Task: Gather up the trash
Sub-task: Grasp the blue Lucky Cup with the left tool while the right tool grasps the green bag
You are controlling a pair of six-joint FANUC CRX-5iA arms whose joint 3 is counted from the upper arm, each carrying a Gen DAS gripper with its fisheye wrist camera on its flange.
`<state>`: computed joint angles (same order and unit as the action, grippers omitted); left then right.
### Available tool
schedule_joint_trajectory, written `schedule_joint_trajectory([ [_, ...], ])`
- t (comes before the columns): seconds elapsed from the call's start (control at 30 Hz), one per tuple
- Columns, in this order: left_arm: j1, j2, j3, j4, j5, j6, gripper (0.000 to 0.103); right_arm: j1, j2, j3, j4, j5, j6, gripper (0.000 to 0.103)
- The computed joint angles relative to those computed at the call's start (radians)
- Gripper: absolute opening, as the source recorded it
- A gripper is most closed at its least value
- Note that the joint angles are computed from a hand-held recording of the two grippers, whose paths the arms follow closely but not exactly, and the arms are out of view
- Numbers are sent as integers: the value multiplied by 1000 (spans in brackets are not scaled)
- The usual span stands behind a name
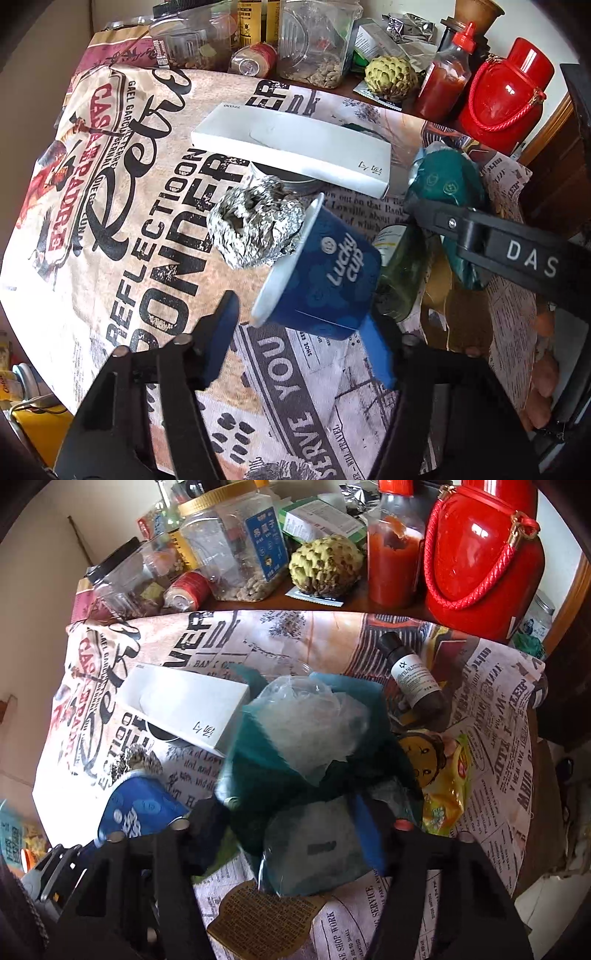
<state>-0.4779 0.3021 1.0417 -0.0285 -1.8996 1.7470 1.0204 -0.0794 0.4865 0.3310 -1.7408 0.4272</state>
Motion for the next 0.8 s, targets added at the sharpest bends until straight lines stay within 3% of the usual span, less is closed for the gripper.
schedule_joint_trajectory([
  [0.13, 6, -7, 5, 16, 11, -12, 44, 11, -8, 8, 15, -7, 12, 43],
  [0.47, 84, -34, 30, 145, 33, -73, 42, 103, -28, 36, 107, -41, -92, 33],
  [0.8, 210, 30, 299, 312, -72, -199, 42, 316, 47, 182, 352, -178, -272, 33],
])
